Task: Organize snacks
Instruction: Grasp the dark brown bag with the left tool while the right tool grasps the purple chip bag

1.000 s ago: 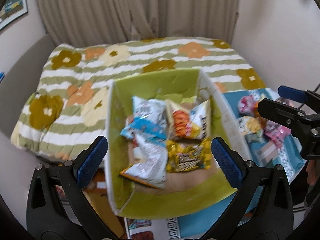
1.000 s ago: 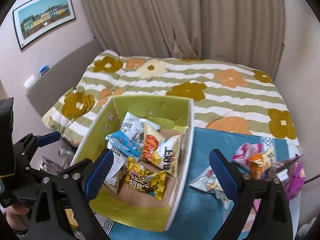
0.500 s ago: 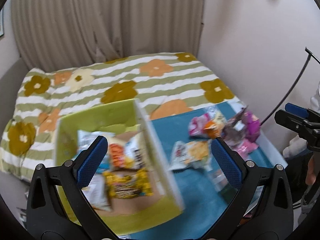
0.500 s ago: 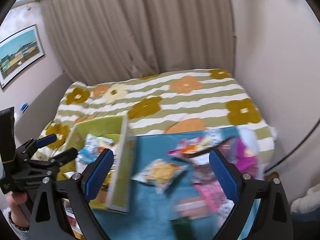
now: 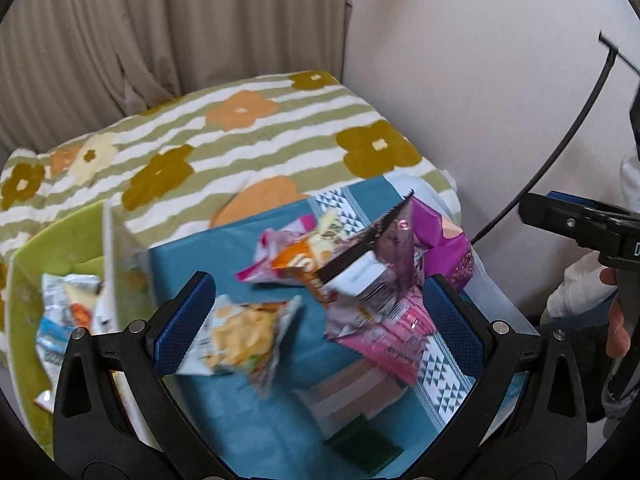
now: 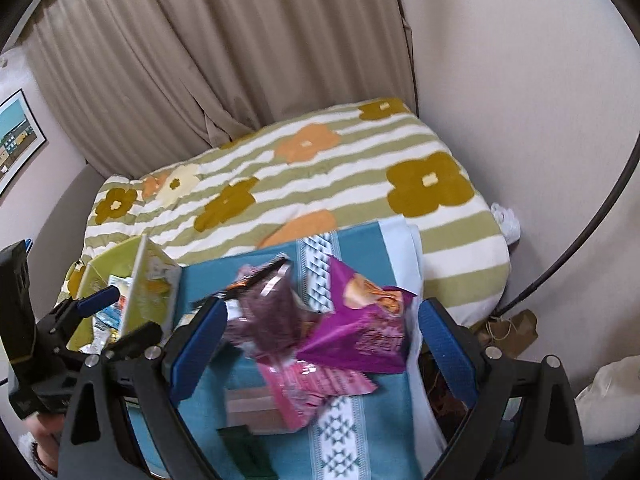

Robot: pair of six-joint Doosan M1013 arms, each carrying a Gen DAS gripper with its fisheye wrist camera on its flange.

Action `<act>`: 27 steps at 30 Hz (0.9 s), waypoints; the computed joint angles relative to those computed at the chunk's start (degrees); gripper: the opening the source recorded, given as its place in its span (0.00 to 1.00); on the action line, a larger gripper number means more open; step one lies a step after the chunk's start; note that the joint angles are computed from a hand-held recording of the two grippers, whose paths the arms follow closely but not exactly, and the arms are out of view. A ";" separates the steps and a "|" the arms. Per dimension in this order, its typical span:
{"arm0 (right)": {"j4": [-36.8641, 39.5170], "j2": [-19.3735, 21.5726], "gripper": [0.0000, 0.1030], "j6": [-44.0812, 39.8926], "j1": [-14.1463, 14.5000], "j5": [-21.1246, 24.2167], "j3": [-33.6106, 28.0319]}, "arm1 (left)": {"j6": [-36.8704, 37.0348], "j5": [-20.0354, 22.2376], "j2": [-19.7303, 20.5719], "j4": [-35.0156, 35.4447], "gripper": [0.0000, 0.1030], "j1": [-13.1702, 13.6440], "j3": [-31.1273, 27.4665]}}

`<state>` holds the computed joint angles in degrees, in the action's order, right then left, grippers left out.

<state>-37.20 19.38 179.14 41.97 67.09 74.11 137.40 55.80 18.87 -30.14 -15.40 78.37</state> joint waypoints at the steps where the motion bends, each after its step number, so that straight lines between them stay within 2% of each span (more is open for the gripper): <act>1: 0.88 -0.31 0.93 -0.24 -0.69 -1.18 1.02 | -0.11 -0.60 0.21 0.50 1.00 -0.63 0.33; 9: 8.52 -0.56 0.93 -2.95 -5.18 -10.13 6.75 | -1.99 -2.72 2.77 2.81 1.00 -3.81 1.48; 16: 12.73 0.95 0.92 -5.75 -7.23 -12.86 7.67 | -2.70 -2.46 4.65 3.45 0.98 -5.12 1.55; 18: 13.27 1.21 0.92 -6.40 -7.53 -13.08 7.88 | -2.12 -1.77 4.82 2.55 0.88 -5.03 1.54; 20: 13.76 1.43 0.92 -7.05 -7.69 -13.23 7.91 | -1.53 -0.56 5.05 2.13 0.72 -4.97 1.29; 22: 14.46 1.64 0.92 -7.69 -7.85 -13.47 7.90 | -1.61 -1.57 4.75 3.56 0.69 -5.29 1.70; 26: 15.25 1.90 0.92 -8.21 -8.08 -13.78 7.87 | -1.73 -0.57 5.04 2.59 0.57 -4.89 1.32; 27: 15.44 2.00 0.92 -8.36 -8.16 -13.69 7.81 | -1.90 -0.26 5.08 2.26 0.57 -4.76 1.19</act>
<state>-21.76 21.38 170.78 33.81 53.39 81.93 135.51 55.54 23.96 -27.88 -20.17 79.56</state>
